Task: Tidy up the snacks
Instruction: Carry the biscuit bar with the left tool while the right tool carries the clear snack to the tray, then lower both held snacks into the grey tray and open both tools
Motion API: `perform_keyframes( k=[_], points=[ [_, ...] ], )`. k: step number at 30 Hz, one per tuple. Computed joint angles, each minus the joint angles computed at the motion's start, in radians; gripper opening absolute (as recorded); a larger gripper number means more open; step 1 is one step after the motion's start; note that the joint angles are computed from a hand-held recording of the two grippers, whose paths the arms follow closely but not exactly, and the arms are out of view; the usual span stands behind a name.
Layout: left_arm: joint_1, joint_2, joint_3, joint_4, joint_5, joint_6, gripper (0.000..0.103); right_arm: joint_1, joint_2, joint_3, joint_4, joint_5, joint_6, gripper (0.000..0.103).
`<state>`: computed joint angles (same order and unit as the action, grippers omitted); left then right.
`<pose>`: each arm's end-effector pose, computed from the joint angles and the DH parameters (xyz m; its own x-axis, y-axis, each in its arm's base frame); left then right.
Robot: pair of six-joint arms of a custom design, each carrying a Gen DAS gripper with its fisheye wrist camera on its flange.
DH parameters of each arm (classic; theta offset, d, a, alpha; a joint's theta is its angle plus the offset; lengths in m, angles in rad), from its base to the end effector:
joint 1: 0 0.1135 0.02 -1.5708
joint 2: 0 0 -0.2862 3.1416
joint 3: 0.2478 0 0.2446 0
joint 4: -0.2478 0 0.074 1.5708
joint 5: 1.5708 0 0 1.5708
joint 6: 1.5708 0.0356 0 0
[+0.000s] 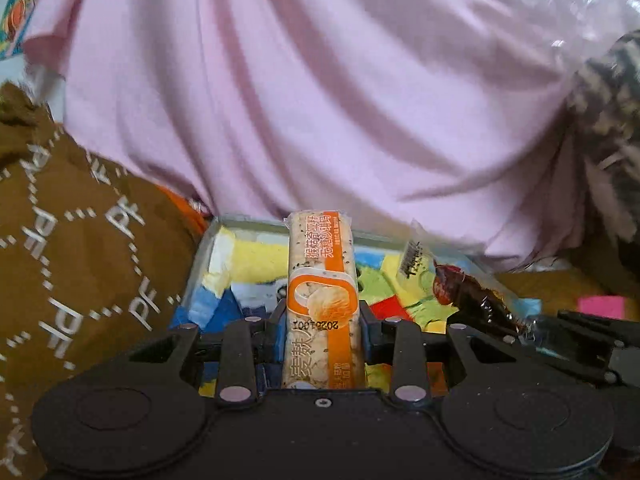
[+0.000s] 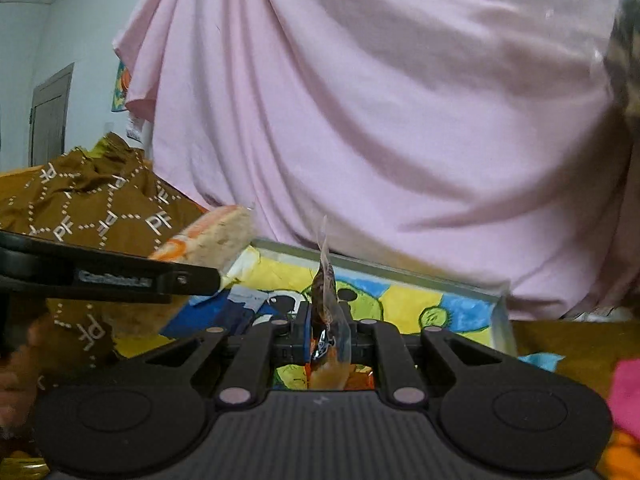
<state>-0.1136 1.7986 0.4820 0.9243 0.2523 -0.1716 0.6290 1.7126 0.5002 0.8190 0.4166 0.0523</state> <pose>0.2996 -0.0431 0.1364 -0.4321 -0.1171 -0.8942 0.2691 0.9296 -0.2518 0.2496 0.1638 0.1550 -0.3219 -0.1751 -0.9305 -0.2193 0.9698 -0.1066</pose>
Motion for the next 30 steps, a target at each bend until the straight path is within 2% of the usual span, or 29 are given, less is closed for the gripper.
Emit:
perform_keyframes(
  k=[5,10,24,26,30],
  points=[
    [-0.019,0.116,0.063,0.011,-0.017,0.010,0.035,-0.044,0.118,0.014,0.081,-0.072,0.023,0.013],
    [-0.026,0.161,0.100,-0.028,-0.020,0.002,0.035,-0.070,0.169,0.001,0.118,-0.074,0.055,0.013],
    [-0.069,0.152,0.167,-0.202,-0.052,0.005,0.036,-0.074,0.145,0.006,0.022,-0.029,0.125,0.016],
    [-0.068,0.149,0.172,-0.221,-0.057,-0.005,0.038,-0.076,0.137,0.000,0.016,-0.026,0.139,0.021],
    [-0.056,0.123,0.165,-0.243,-0.056,-0.020,0.044,-0.082,0.118,-0.020,0.018,-0.035,0.165,0.043]
  ],
)
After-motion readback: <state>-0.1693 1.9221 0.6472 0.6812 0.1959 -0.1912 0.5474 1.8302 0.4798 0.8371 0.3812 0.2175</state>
